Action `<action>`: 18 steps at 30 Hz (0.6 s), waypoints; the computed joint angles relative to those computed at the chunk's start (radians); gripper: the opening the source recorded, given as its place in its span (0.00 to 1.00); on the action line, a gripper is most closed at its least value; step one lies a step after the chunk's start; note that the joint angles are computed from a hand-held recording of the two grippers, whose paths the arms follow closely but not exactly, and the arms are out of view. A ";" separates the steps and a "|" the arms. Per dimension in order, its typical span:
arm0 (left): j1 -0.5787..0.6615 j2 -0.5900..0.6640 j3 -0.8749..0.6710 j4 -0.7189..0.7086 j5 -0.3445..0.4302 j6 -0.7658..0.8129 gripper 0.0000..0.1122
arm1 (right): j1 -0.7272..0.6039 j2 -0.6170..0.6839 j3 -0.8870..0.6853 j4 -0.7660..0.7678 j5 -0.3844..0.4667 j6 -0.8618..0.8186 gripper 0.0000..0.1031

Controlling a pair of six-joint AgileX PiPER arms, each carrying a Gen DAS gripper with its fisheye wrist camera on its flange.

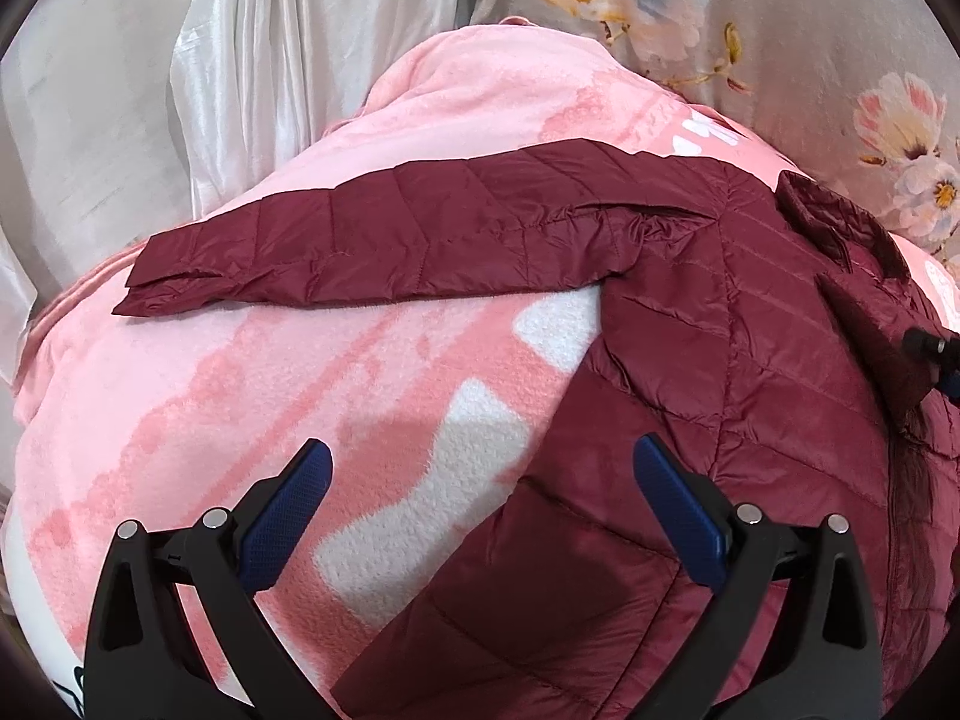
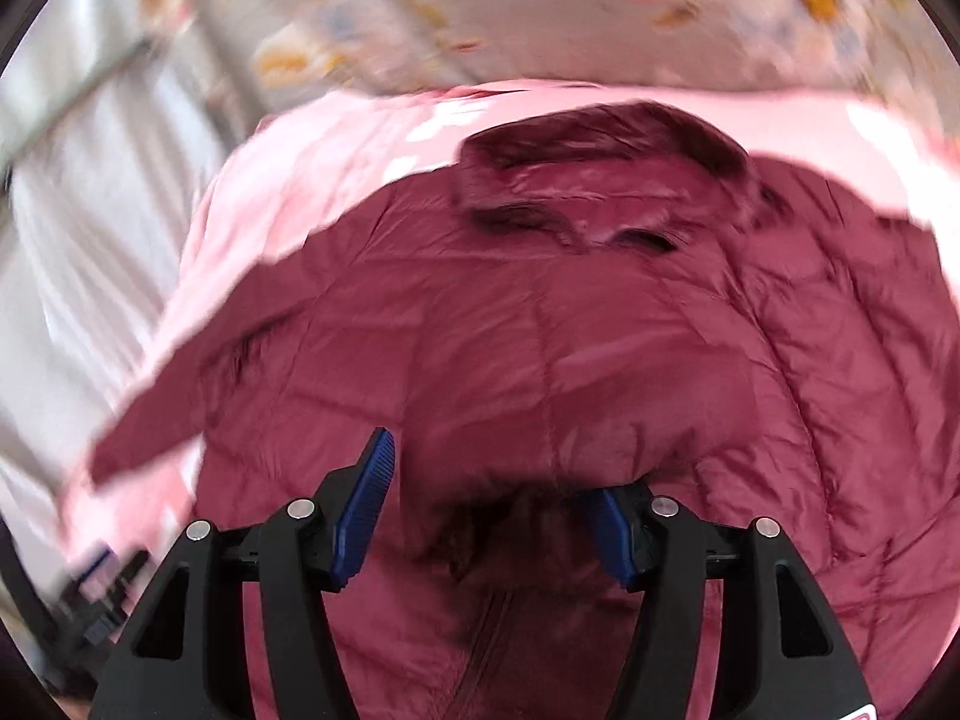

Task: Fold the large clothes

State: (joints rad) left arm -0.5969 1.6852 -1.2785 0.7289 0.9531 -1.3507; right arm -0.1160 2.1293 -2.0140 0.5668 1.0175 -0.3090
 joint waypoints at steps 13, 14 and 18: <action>0.003 0.010 -0.011 -0.022 0.001 0.024 0.87 | 0.208 -0.286 0.359 -0.007 -0.260 -0.315 0.54; 0.010 0.006 -0.012 -0.036 -0.015 0.041 0.87 | 0.162 -0.310 0.396 0.046 -0.255 -0.337 0.55; 0.057 -0.002 -0.043 -0.155 -0.133 0.171 0.87 | -0.011 -0.359 0.497 0.065 -0.277 -0.307 0.56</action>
State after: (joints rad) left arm -0.5403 1.6837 -1.3218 0.5742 0.8205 -1.1801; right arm -0.1265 1.7707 -1.5165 0.6313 0.7408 -0.6164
